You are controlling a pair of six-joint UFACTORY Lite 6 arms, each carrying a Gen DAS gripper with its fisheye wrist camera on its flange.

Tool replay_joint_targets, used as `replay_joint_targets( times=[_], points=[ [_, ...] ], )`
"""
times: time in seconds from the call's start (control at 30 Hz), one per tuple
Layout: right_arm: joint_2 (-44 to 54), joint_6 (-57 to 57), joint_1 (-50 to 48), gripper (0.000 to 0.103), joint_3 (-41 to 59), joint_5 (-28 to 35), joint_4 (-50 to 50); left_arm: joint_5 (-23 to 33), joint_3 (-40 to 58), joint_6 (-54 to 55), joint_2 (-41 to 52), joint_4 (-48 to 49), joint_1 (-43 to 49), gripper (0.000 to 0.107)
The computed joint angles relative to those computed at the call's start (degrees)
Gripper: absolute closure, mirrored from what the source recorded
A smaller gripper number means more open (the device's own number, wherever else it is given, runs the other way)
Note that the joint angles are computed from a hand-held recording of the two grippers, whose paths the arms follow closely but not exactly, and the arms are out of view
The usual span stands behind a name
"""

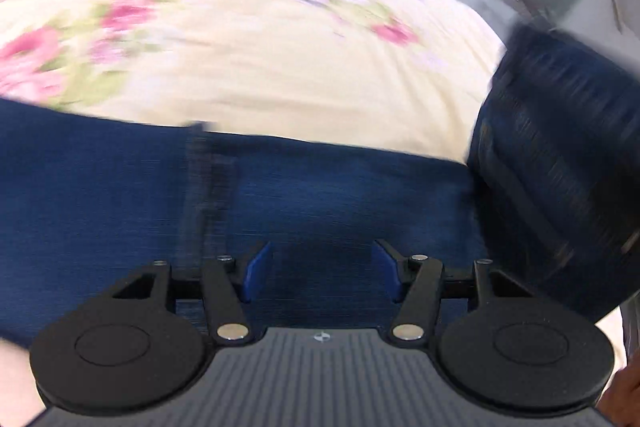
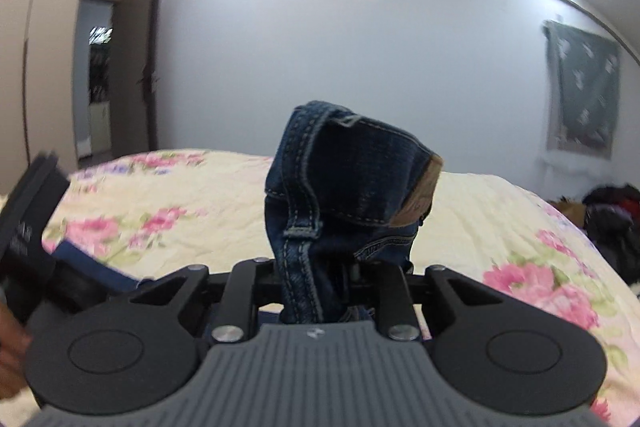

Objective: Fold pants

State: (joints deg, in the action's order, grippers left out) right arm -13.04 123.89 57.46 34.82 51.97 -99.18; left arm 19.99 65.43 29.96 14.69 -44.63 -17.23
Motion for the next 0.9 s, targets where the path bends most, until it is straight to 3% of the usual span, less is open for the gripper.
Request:
replay_joint_targets(
  times=[0.2, 0.33, 0.6, 0.73, 0.83, 0.9],
  points=[
    [28.51, -12.51, 4.65, 0.087, 17.41, -8.43, 2.70, 6.85, -4.23, 12.52, -3.01, -6.43, 14.10, 0.040],
    [43.54, -25.41, 8.87, 0.083, 26.97, -4.24, 9.29, 10.20, -5.33, 17.63, -2.98, -8.22, 17.49, 0.039],
    [46.43, -27.38, 9.20, 0.081, 28.73, -2.43, 9.50, 12.11, -10.98, 26.79, -6.15, -15.73, 14.20, 0.036],
    [39.67, -24.57, 10.07, 0.079, 23.92, -4.10, 10.79, 11.91, -11.67, 28.00, -6.22, -16.36, 11.04, 0.031],
    [29.64, -20.39, 9.97, 0.069, 17.60, -8.40, 14.14, 12.11, -10.65, 27.76, -4.96, -15.93, 10.17, 0.029],
    [21.11, -15.44, 9.60, 0.054, 11.44, -11.44, 14.91, 12.23, -9.23, 25.82, -3.47, -14.73, 10.01, 0.029]
  ],
)
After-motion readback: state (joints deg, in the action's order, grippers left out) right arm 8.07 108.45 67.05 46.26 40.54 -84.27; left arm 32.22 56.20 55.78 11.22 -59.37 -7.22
